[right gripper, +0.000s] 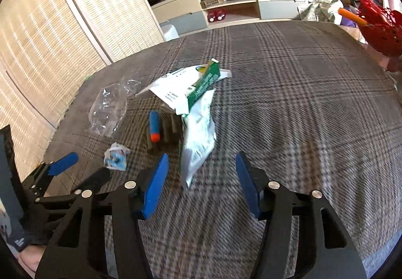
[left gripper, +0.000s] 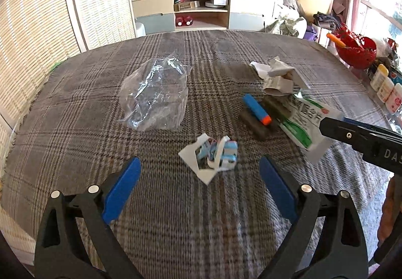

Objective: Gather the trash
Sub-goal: 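Grasp the white paper scrap with the left tool while the right tool grasps the green-printed medicine packet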

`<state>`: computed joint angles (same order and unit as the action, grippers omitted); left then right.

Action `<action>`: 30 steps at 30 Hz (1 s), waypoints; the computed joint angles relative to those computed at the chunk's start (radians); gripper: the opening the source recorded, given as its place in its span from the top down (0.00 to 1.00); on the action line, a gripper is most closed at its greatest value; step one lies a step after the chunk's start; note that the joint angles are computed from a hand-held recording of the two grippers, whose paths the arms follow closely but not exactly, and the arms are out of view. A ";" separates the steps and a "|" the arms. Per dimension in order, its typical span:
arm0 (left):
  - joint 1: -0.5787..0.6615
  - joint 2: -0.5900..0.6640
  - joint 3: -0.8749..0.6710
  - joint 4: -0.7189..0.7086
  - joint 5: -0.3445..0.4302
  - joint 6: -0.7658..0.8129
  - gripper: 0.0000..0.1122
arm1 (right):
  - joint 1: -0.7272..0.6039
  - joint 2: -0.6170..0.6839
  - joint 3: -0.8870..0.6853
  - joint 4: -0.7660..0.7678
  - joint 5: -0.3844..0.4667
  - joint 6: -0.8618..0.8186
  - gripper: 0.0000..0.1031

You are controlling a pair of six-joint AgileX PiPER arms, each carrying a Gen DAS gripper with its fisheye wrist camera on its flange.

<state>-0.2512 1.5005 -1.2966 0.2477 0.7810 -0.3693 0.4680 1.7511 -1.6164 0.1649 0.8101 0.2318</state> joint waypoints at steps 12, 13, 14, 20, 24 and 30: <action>0.041 0.066 -0.032 -0.151 -0.048 0.151 0.71 | 0.014 0.048 -0.049 -0.038 0.035 0.001 0.86; 0.044 0.062 -0.025 -0.175 -0.048 0.173 0.82 | 0.011 0.039 -0.039 -0.039 0.037 0.001 0.87; 0.045 0.061 -0.021 -0.185 -0.048 0.184 0.85 | 0.008 0.030 -0.030 -0.039 0.037 0.000 0.87; 0.011 -0.015 0.062 -0.149 -0.068 0.152 0.88 | -0.004 -0.073 0.087 -0.027 0.016 -0.010 0.88; -0.015 -0.073 0.112 -0.132 -0.056 0.124 0.89 | -0.015 -0.155 0.186 -0.004 -0.001 -0.016 0.88; -0.083 -0.210 0.235 -0.089 -0.040 0.043 0.89 | -0.026 -0.273 0.320 0.027 -0.031 -0.020 0.88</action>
